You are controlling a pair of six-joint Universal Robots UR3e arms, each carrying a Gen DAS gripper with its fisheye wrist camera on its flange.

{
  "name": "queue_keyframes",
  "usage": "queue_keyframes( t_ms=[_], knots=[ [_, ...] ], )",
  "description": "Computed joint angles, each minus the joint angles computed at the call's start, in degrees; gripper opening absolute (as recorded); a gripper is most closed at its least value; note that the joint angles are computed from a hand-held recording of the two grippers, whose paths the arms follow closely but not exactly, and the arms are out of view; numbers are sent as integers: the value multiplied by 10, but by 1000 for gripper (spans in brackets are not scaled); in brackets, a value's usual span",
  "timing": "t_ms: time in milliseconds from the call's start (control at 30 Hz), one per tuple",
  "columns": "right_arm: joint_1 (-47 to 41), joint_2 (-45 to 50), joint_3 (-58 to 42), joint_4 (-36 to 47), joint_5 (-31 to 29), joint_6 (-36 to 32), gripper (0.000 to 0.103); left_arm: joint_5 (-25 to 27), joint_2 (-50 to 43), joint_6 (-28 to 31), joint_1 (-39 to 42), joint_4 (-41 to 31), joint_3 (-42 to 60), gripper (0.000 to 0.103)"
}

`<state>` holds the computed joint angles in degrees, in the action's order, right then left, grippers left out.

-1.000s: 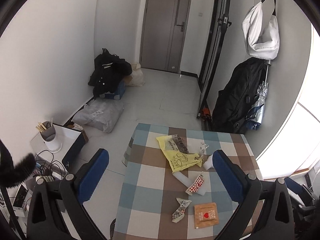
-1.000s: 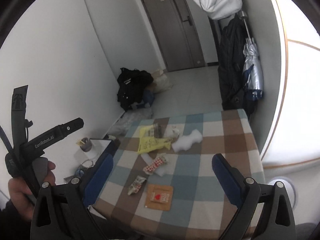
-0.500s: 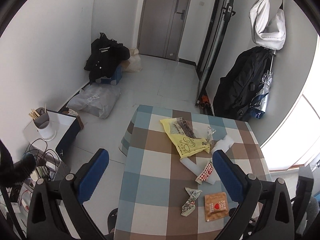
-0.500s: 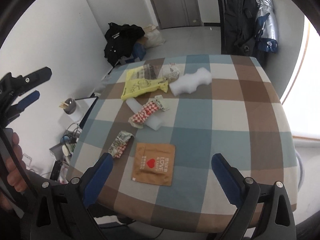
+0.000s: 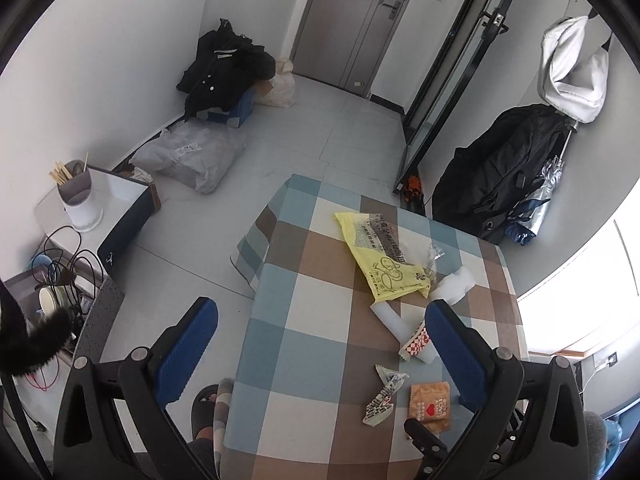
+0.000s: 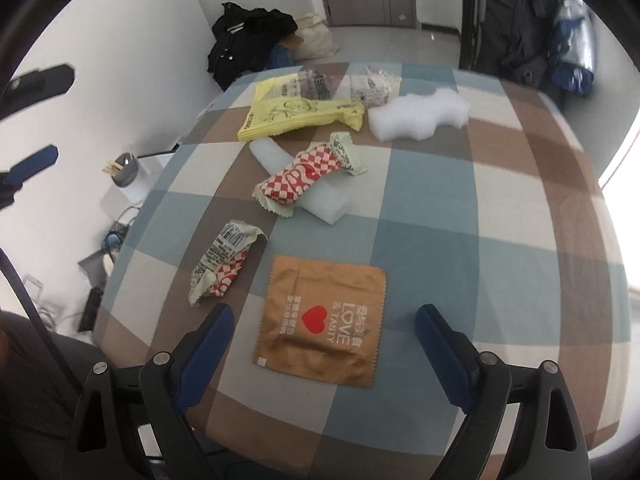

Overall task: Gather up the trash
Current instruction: 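Grasp the brown LOVE snack bag with the right gripper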

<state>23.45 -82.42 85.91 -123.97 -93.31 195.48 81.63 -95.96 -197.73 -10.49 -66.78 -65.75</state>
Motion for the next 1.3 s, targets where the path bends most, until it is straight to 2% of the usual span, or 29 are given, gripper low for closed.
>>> queue_keyframes(
  t_ms=[133, 333, 400, 467, 567, 633, 700, 867, 1133, 1167, 1200, 1300],
  knots=[
    [41, 31, -22, -1, -74, -28, 91, -2, -3, 1, 3, -5, 1, 102],
    [33, 21, -18, 7, -62, -32, 80, -2, -3, 1, 7, -9, -1, 102],
    [32, 16, -17, 7, -61, -35, 66, 1, -6, 2, 4, -12, 0, 102],
    [32, 13, -17, 13, -56, -45, 64, 9, -11, 5, 0, -14, 3, 102],
    [29, 7, -9, 5, -51, -57, 54, 14, -16, 9, -3, -16, 8, 102],
    [26, 5, -2, -2, -46, -62, 53, 15, -15, 7, -2, -13, 6, 102],
    [24, -3, 8, -10, -53, -59, 35, 16, -14, 5, -3, -11, 5, 102],
    [-9, -33, 42, -27, -4, -46, 32, 28, -21, 9, -11, -17, 13, 102],
    [-34, -66, 74, -54, 27, -37, 13, 40, -21, 7, -19, -18, 9, 102],
    [-40, -72, 79, -56, 38, -35, 3, 40, -21, 7, -19, -18, 7, 102],
    [-45, -76, 81, -53, 48, -33, 0, 40, -20, 8, -20, -18, 6, 102],
    [-54, -88, 90, -56, 66, -31, 0, 41, -20, 10, -22, -19, 2, 102]
  ],
)
